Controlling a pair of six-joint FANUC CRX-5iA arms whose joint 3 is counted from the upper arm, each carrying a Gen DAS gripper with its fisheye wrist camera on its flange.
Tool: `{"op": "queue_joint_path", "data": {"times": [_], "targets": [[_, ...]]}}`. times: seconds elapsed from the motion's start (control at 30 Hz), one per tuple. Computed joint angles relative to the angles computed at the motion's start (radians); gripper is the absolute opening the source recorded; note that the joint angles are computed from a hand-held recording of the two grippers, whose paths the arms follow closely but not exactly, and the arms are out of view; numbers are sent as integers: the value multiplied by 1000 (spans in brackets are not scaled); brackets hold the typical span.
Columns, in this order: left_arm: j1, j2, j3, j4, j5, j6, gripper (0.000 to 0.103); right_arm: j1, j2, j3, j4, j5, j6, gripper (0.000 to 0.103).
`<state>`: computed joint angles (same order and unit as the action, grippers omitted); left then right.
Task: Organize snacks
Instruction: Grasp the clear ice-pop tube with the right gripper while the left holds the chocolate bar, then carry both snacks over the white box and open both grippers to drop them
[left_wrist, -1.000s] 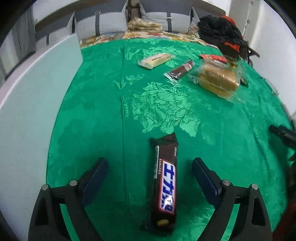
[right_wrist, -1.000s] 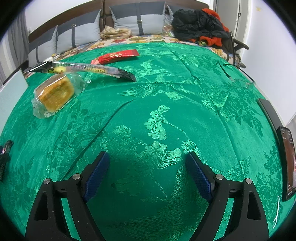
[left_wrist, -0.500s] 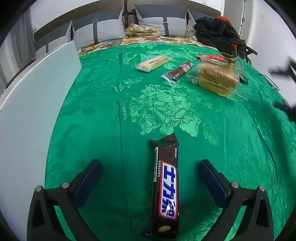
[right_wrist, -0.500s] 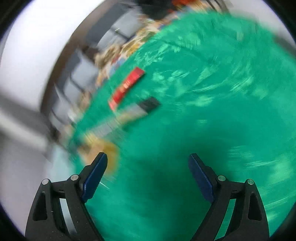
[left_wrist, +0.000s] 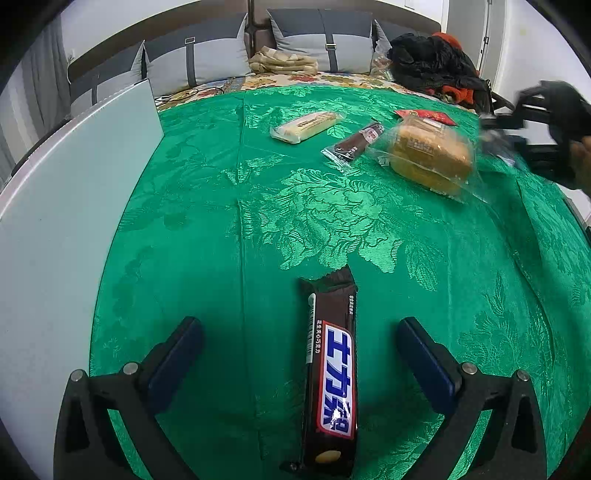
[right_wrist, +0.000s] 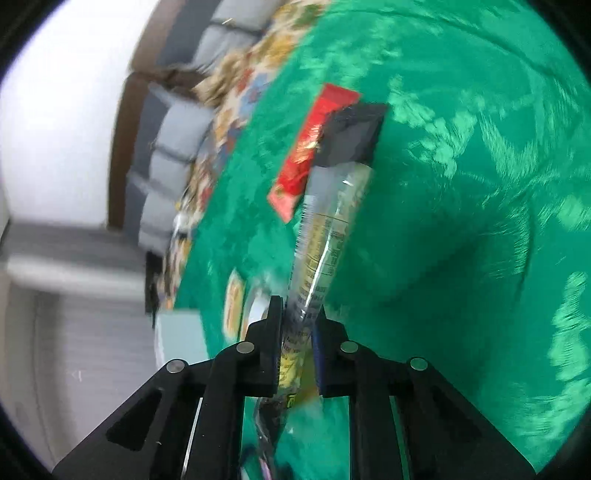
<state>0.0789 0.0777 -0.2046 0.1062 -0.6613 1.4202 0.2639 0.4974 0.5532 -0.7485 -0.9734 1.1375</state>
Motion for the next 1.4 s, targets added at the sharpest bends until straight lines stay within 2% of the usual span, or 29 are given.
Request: {"op": "queue_joint_path", "data": {"times": [0.13, 0.2, 0.23, 0.27, 0.3, 0.33, 0.37, 0.4, 0.43, 0.5, 0.6, 0.7, 0.8, 0.87, 0.9, 0.93, 0.97, 1.0, 1.03, 1.07, 1.1, 1.23, 1.4], "targets": [[1, -1, -1, 1, 0, -1, 103, -59, -14, 45, -48, -226, 195, 13], [0, 0, -1, 1, 0, -1, 103, -78, 3, 93, -49, -388, 256, 13], [1, -1, -1, 1, 0, -2, 103, -71, 10, 110, -19, -448, 272, 13], [0, 0, -1, 1, 0, -1, 103, -44, 6, 106, 64, -491, 301, 17], [0, 0, 0, 0, 0, 0, 103, -4, -8, 79, 170, -494, 316, 19], [1, -1, -1, 0, 0, -1, 103, 23, -20, 53, 245, -480, 313, 30], [0, 0, 0, 0, 0, 0, 103, 54, -51, -16, 336, -431, 299, 53], [0, 0, 0, 0, 0, 0, 103, 66, -76, -65, 374, -386, 275, 64], [1, 1, 1, 0, 0, -1, 103, 64, -114, -128, 383, -321, 245, 69], [0, 2, 2, -1, 0, 0, 103, 65, -180, -228, 399, -223, 183, 69], [1, 2, 2, 1, 0, -1, 103, 102, -251, -329, 476, -129, 111, 69], [5, 3, 10, 14, -33, -26, 103, 180, -262, -353, 593, -118, 85, 69], [10, 21, 62, 11, -151, -44, 103, 274, -233, -381, 788, -120, 60, 69], [16, 21, 69, 23, -182, -33, 102, 316, -218, -413, 890, -106, 15, 69], [18, 19, 68, 28, -188, -30, 100, 321, -215, -419, 901, -103, 0, 69], [13, 18, 71, 19, -191, -20, 91, 320, -216, -427, 897, -93, -14, 66], [4, 15, 76, 0, -190, -10, 83, 317, -223, -438, 882, -74, -30, 53], [-7, 8, 74, -11, -183, -14, 63, 317, -244, -470, 892, -37, -62, 33], [-12, 2, 67, -1, -173, -38, 31, 317, -252, -480, 899, -30, -75, 13], [-17, 1, 70, 4, -176, -48, 16, 310, -257, -473, 870, -43, -64, 12], [-15, 5, 74, 18, -189, -56, 16, 305, -269, -478, 851, -42, -59, 12], [25, -70, -65, 243, -128, -157, 16, 286, -354, -507, 731, -11, -13, 12], [53, -167, -199, 462, -123, -249, 16, 318, -387, -515, 677, -41, 13, 12]]}}
